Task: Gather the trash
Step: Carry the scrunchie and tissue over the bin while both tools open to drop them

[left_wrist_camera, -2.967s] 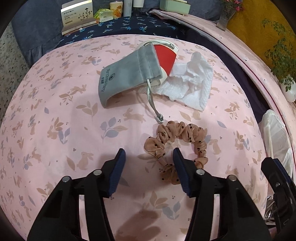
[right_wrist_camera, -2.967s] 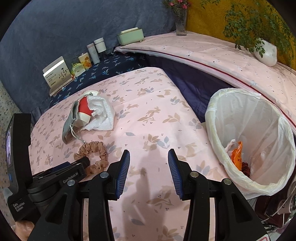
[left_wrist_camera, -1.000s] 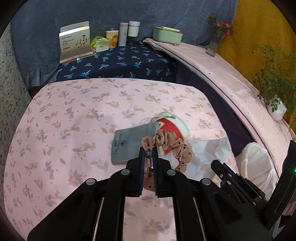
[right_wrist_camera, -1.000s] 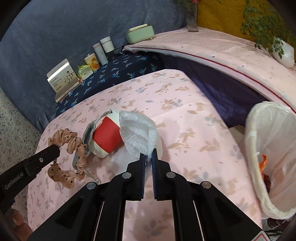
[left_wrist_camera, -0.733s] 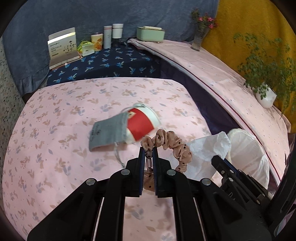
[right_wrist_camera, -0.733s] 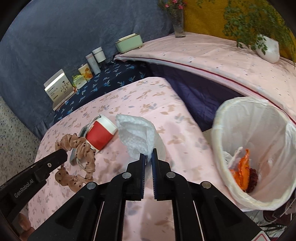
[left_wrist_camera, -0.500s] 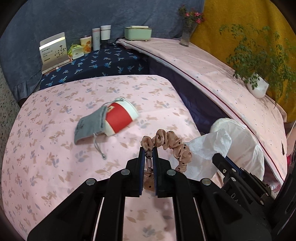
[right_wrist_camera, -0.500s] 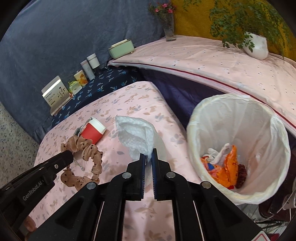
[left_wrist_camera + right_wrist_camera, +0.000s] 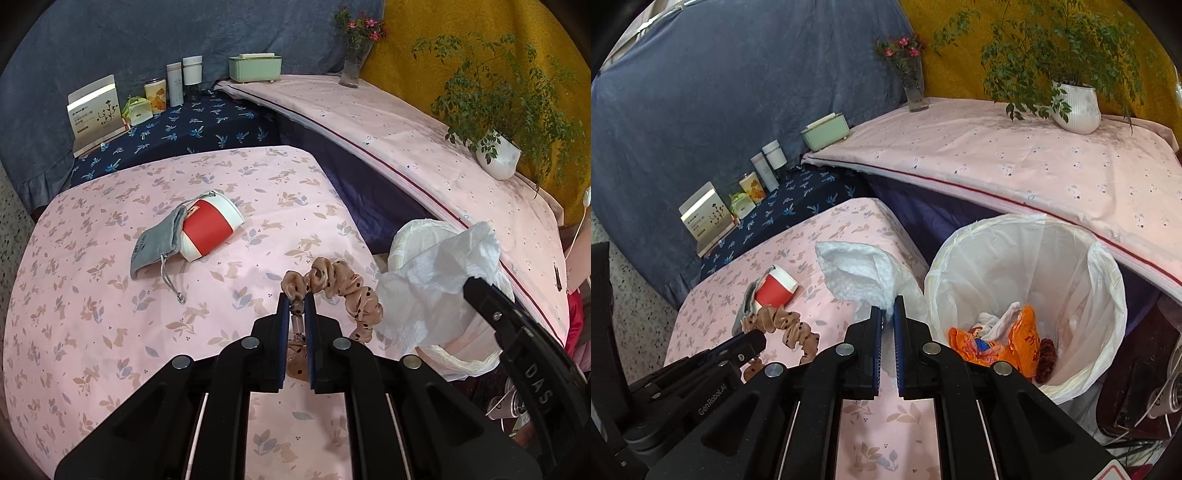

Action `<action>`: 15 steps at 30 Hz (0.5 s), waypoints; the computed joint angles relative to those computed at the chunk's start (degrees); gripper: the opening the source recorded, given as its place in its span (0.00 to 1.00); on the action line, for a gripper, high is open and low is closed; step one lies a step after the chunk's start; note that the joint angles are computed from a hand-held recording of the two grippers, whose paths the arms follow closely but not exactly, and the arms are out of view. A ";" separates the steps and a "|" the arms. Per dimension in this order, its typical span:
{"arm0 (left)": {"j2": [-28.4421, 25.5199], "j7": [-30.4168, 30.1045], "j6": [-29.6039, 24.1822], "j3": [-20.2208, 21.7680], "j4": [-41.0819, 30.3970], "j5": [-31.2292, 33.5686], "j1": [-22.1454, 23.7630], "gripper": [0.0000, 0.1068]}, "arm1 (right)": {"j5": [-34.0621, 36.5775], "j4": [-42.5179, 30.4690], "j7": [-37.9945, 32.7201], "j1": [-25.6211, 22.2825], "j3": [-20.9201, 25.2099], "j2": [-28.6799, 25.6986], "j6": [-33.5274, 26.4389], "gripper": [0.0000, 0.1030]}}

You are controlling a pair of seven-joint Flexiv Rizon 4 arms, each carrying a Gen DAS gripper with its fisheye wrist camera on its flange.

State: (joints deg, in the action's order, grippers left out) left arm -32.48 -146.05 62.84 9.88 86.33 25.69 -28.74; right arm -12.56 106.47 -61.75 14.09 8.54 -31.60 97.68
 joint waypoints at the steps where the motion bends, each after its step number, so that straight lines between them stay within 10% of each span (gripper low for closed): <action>1: 0.05 -0.09 -0.20 0.09 -0.12 0.13 -0.14 0.07 | 0.11 0.15 0.04 0.16 -0.26 0.19 0.29 0.06; 15: -1.90 3.04 -1.75 -2.06 -4.70 -0.76 -0.15 0.07 | 0.92 1.47 0.64 0.13 -3.55 1.86 1.48 0.06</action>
State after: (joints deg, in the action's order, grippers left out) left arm -34.38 -143.01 61.10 7.82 81.63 24.93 -28.89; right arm -11.64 107.94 -61.11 14.22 4.99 -29.74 99.16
